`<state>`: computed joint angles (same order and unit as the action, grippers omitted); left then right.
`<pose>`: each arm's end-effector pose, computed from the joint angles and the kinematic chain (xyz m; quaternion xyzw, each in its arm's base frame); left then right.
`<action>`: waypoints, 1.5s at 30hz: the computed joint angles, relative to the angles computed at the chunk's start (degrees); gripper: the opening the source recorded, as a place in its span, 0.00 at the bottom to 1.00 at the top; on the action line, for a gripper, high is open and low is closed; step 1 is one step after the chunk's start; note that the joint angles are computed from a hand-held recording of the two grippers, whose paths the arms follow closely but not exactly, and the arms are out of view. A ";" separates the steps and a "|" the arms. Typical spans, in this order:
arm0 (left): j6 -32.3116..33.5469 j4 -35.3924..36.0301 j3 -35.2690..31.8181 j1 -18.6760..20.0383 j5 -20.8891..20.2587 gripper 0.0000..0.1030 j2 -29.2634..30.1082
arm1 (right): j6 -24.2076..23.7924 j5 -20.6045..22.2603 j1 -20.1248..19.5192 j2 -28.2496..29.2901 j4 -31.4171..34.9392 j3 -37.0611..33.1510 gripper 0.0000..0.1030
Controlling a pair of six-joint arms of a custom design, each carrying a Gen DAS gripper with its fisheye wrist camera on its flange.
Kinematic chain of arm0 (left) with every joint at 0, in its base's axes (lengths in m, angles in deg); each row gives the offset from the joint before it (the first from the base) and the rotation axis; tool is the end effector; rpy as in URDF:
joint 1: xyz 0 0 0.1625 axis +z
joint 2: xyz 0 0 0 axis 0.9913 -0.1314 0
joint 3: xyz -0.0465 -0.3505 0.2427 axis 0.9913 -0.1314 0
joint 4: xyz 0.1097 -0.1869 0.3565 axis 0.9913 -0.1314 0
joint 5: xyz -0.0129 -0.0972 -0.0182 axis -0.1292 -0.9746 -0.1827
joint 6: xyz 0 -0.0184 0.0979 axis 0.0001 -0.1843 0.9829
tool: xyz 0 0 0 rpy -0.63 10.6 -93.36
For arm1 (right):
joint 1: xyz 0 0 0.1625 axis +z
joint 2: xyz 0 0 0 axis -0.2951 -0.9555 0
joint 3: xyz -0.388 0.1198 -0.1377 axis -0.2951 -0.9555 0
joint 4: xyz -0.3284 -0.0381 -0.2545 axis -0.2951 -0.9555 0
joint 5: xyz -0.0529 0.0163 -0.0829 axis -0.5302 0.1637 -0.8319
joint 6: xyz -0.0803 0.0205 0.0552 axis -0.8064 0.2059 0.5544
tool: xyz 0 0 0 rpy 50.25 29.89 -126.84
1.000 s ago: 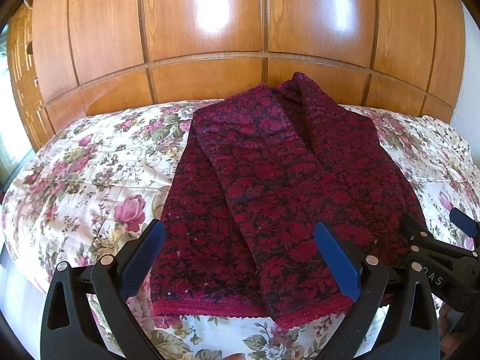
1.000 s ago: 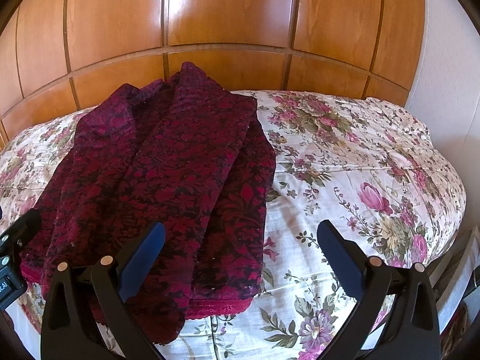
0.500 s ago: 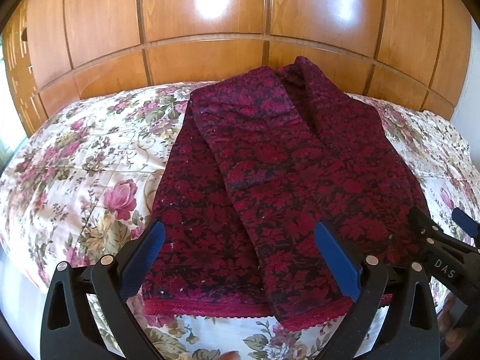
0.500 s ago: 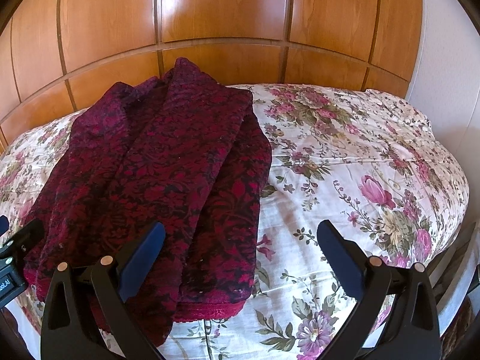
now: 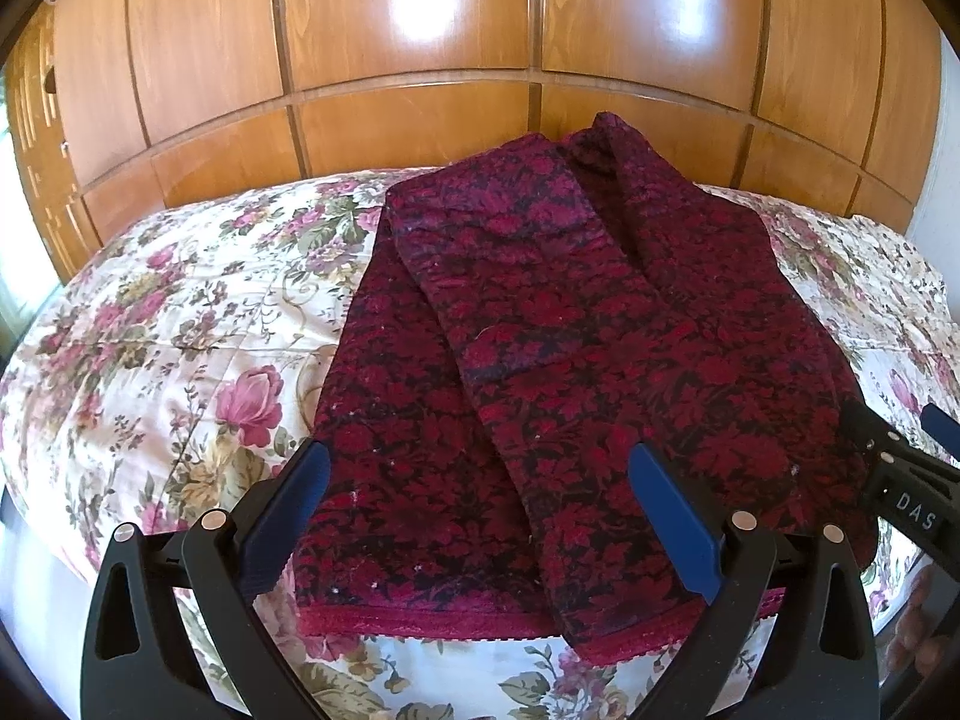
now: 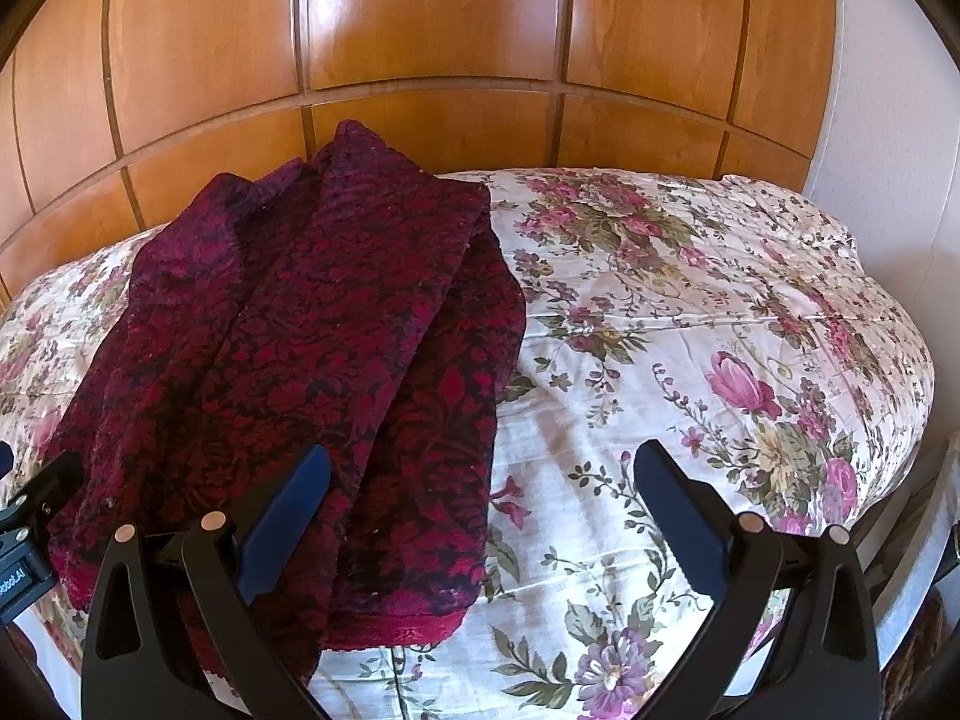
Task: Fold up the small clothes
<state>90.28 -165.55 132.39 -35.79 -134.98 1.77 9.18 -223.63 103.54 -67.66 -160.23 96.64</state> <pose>-0.2762 -0.5870 -0.0086 0.3080 0.8622 -0.2803 0.2885 0.0290 -0.5186 0.1949 -0.0912 -0.7628 0.4621 0.4431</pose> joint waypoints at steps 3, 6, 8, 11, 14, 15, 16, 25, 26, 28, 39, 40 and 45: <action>0.46 -0.09 -0.03 0.11 -0.19 0.96 -0.03 | -0.33 0.14 0.13 -0.48 0.16 0.13 0.98; 0.29 0.89 -0.26 0.61 -1.13 0.96 -0.48 | -1.65 1.52 0.19 -1.35 0.25 1.02 0.98; 0.77 0.22 0.03 0.98 -1.37 0.96 -0.77 | -2.42 2.36 0.02 -1.97 -0.04 1.72 0.98; 1.83 -0.44 1.11 1.64 -3.83 0.96 -1.90 | -0.63 5.02 -0.91 -3.76 2.00 3.27 0.97; 4.27 -1.60 2.02 1.64 -4.91 0.96 -2.18 | 1.82 7.93 -1.96 -5.39 5.97 4.16 0.84; 5.02 -1.96 2.00 1.52 -4.73 0.96 -1.89 | 2.29 8.46 -2.17 -5.68 7.34 4.12 0.83; 5.20 -1.49 1.73 1.44 -4.50 0.96 -1.64 | 3.01 9.32 -2.47 -6.04 9.13 4.04 0.81; 7.07 1.31 -0.76 -0.09 -3.21 0.96 0.44 | 7.47 18.04 -4.78 -7.90 22.45 1.52 0.73; 7.02 1.67 -0.97 -0.14 -3.26 0.96 0.56 | 6.88 17.97 -4.72 -7.83 22.45 1.42 0.71; 7.10 1.93 -1.20 -0.22 -3.12 0.96 0.81 | 5.62 18.10 -4.80 -7.86 21.82 1.77 0.69; 6.84 2.67 -0.56 -0.05 -5.91 0.96 0.08 | 5.41 24.87 -6.17 -12.33 23.98 5.77 0.68; 6.84 2.58 -0.41 -0.03 -6.40 0.96 -0.03 | 5.01 24.94 -6.16 -12.19 24.01 5.73 0.67; 6.81 4.50 -0.44 0.96 -9.24 0.77 -0.71 | 2.57 23.26 -5.26 -11.61 20.82 5.85 0.66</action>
